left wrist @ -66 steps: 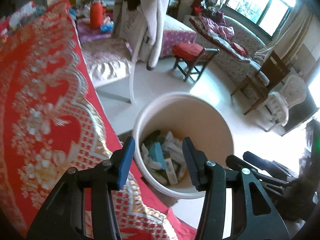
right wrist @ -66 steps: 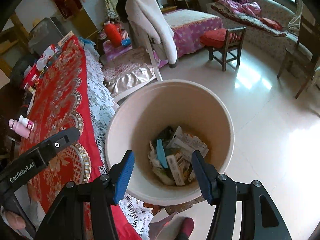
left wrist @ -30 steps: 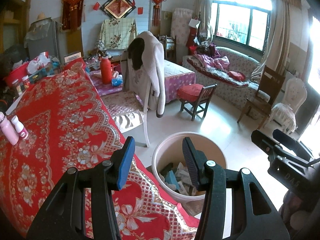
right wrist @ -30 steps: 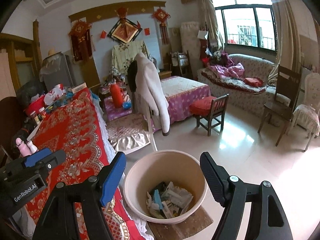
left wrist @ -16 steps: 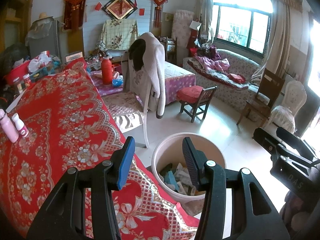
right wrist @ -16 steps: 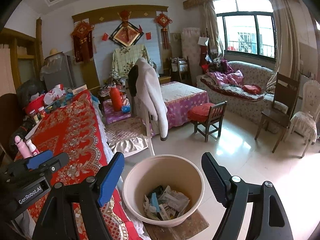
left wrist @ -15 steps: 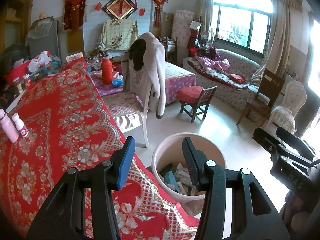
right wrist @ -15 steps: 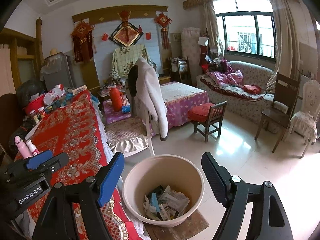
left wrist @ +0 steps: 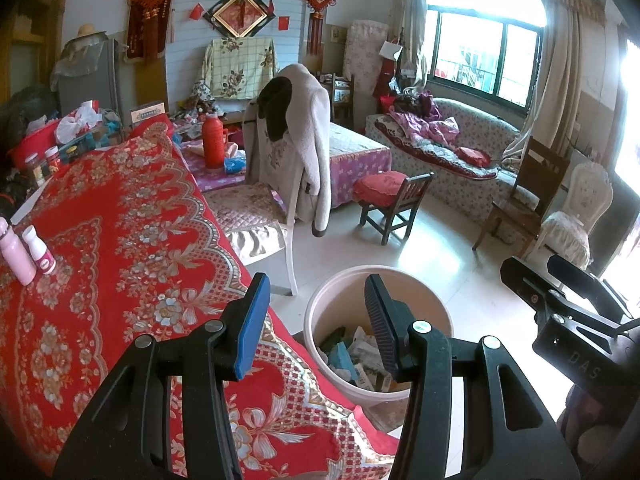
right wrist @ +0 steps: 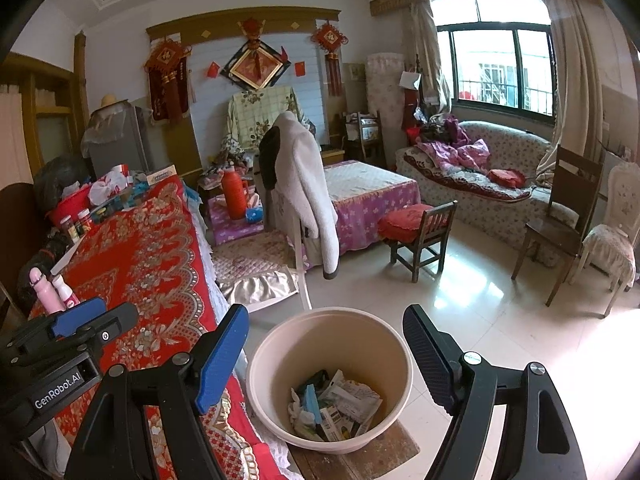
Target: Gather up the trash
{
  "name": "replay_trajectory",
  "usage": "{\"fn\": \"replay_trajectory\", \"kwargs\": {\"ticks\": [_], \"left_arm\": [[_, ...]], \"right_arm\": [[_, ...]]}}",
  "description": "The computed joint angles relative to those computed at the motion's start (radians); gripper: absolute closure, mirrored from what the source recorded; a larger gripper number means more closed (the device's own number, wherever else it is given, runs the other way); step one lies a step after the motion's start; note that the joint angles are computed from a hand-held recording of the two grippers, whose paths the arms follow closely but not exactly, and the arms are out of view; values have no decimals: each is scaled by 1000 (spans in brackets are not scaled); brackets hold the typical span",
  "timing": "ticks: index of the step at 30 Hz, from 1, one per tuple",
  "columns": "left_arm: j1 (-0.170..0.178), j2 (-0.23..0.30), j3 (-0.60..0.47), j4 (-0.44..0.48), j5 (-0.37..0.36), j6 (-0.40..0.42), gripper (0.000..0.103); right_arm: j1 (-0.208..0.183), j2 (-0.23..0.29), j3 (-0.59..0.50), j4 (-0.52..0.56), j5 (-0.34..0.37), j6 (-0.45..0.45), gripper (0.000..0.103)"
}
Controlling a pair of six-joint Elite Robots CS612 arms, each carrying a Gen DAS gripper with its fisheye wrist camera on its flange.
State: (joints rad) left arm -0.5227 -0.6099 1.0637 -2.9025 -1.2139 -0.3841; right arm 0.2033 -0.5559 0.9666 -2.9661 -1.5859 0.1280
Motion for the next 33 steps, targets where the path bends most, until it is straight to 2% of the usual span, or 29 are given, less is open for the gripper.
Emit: {"fn": "replay_trajectory", "kwargs": {"ticks": [33], "left_arm": [[-2,14,-11,13,-11,-13,56]], "right_arm": [[-3,20,-23,19,-1,-15,26]]}}
